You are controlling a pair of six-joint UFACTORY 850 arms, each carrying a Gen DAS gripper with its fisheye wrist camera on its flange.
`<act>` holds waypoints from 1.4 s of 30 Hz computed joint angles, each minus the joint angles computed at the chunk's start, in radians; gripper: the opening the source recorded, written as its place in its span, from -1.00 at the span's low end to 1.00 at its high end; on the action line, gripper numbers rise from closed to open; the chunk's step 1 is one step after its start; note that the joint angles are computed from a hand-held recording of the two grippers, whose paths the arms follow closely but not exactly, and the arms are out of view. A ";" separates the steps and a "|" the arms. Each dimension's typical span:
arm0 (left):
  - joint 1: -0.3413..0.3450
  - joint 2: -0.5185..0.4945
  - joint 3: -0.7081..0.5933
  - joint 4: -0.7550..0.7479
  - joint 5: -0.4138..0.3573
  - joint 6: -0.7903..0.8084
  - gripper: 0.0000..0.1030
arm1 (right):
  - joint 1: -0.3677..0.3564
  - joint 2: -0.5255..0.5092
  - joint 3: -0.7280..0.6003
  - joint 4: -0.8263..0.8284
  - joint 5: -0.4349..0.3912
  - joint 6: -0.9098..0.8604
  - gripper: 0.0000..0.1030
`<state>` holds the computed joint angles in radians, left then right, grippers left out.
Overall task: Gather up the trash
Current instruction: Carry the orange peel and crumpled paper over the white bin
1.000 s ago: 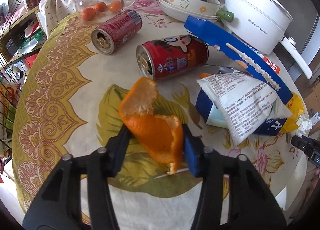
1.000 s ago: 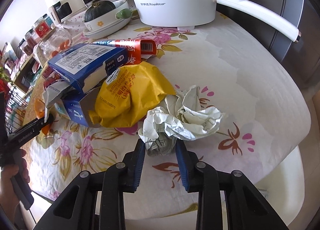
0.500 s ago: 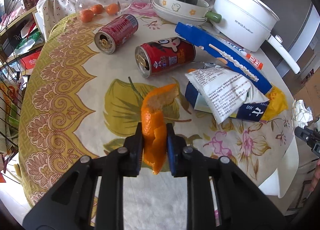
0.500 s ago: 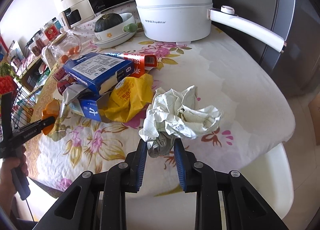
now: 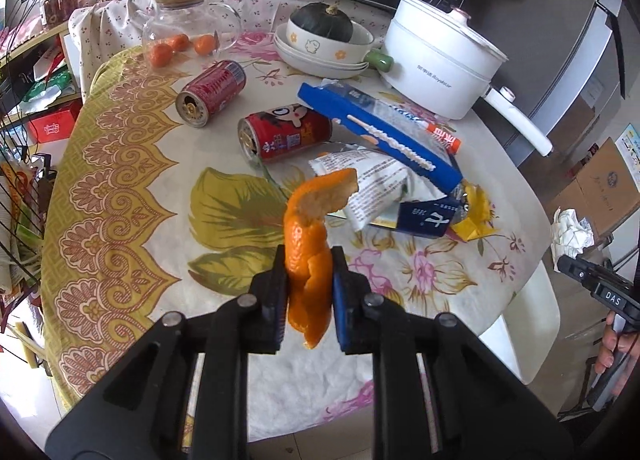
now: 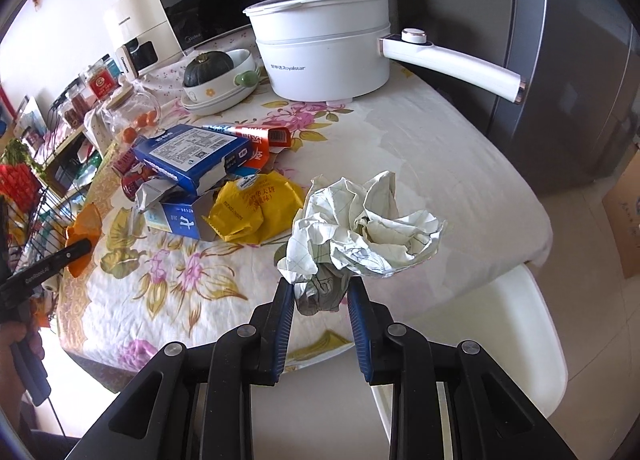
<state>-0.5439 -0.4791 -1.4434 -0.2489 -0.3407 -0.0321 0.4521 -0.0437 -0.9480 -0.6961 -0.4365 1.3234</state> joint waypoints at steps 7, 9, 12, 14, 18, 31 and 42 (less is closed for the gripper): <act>-0.037 0.034 0.023 -0.151 0.002 0.158 -0.60 | 0.011 0.075 0.053 -0.022 -0.029 0.029 -0.45; -0.049 0.035 0.022 -0.188 -0.002 0.197 -0.60 | 0.014 0.094 0.069 -0.024 -0.040 0.033 -0.45; -0.068 0.033 0.015 -0.242 -0.014 0.251 -0.60 | 0.011 0.120 0.094 -0.013 -0.052 0.026 -0.45; -0.082 0.030 0.008 -0.276 -0.024 0.288 -0.60 | 0.009 0.138 0.111 -0.010 -0.061 0.027 -0.45; -0.112 0.019 -0.010 -0.304 -0.039 0.332 -0.60 | 0.004 0.183 0.153 -0.002 -0.078 0.038 -0.45; -0.216 -0.045 -0.089 -0.359 -0.091 0.422 -0.60 | -0.030 0.344 0.313 0.045 -0.133 0.037 -0.45; -0.304 -0.140 -0.197 -0.337 -0.156 0.434 -0.60 | -0.099 0.484 0.462 0.129 -0.181 -0.038 -0.45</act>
<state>-0.8475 -0.6194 -1.6401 -0.5858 -0.4965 0.4021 0.3526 0.4408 -0.4857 -0.5670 -0.6177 1.2858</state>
